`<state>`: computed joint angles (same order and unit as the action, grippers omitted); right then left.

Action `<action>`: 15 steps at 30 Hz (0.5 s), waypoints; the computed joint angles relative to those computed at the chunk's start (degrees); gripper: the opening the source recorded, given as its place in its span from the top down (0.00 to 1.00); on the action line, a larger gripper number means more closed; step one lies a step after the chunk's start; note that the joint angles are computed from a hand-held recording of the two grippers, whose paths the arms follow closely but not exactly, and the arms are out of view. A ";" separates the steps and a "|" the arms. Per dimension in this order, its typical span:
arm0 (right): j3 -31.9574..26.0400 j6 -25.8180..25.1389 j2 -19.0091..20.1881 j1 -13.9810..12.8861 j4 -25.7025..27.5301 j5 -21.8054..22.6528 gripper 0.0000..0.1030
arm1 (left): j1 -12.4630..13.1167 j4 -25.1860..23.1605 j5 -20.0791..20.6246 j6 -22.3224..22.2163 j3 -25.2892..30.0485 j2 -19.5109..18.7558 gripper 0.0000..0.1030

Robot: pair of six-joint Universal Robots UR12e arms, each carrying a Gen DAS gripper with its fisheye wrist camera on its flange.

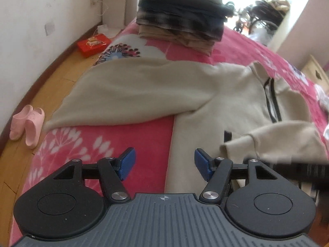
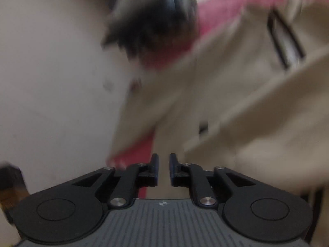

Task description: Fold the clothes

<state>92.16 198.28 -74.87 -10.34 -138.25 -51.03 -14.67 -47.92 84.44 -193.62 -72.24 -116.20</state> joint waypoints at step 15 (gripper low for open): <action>9.84 1.40 -11.60 -13.03 0.84 -25.73 0.69 | -5.63 -5.83 -4.45 17.74 10.75 -7.02 0.39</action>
<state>102.00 199.68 -86.47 -23.37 -137.41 -76.77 -20.30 -53.75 79.99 -175.87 -61.49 -123.21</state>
